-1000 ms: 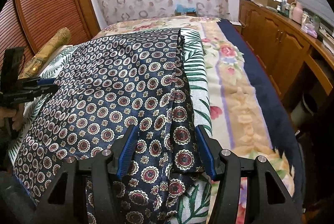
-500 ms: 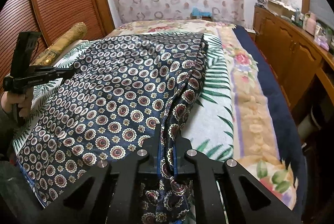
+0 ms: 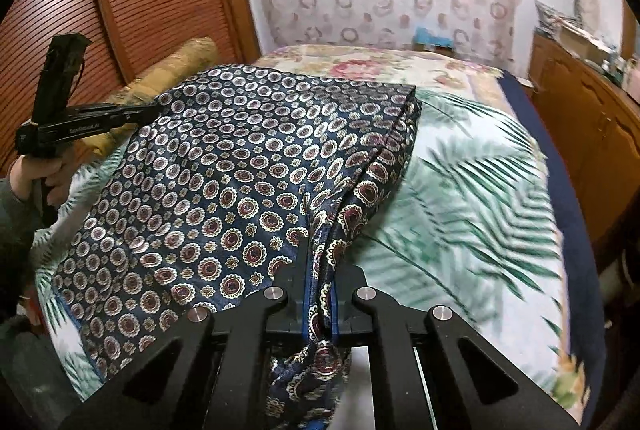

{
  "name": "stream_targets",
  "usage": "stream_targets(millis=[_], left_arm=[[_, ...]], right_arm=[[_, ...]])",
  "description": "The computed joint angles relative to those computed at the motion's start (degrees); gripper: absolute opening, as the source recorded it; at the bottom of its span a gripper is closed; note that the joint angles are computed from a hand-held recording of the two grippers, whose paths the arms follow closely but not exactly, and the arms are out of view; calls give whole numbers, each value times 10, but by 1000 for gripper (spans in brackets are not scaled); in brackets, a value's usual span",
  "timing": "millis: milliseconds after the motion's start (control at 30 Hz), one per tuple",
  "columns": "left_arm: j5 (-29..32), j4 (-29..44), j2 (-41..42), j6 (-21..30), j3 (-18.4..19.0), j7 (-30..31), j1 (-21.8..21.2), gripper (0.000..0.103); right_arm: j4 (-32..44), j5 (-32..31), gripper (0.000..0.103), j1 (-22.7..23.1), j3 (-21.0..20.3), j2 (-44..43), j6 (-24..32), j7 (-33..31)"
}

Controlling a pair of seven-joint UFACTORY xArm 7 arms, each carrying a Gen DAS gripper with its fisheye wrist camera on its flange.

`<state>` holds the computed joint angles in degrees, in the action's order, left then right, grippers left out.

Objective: Fold small clothes

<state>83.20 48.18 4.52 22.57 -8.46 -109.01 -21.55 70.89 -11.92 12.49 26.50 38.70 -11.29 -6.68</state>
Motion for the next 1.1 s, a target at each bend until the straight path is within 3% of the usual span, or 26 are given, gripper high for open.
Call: stream_targets(millis=[167,300,400,467,533,567,600,700,833,1100], left_arm=[[-7,-30,-14,-4,7,6,15,4],[8,-34,-8,0,1,-18,13,4],[11,-40,-9,-1,-1,-24,10,5],[10,-47,-11,5,-5,-28,6,15],[28,-58,-21,5,-9,-52,1,31],[41,-65,-27,0,-10,-68,0,33],[53,-73,-33,-6,-12,-85,0,43],[60,-90,-50,-9,-22,-106,-4,46],[58,-120,-69,-6,-40,-130,-18,59],[7,-168,-105,27,-77,-163,-57,62]], right_arm=[[34,5,6,39,-21,21,14,-13],[42,12,6,12,-5,33,20,-19],[46,29,14,32,-26,28,26,-13],[41,46,20,70,-70,15,18,-2],[38,52,29,78,-83,10,19,2],[36,60,33,97,-103,5,18,8],[36,70,41,123,-130,2,15,16],[-6,80,43,154,-160,-24,-17,24],[-58,94,44,201,-203,-57,-63,12],[-128,101,44,205,-185,-93,-110,-8]])
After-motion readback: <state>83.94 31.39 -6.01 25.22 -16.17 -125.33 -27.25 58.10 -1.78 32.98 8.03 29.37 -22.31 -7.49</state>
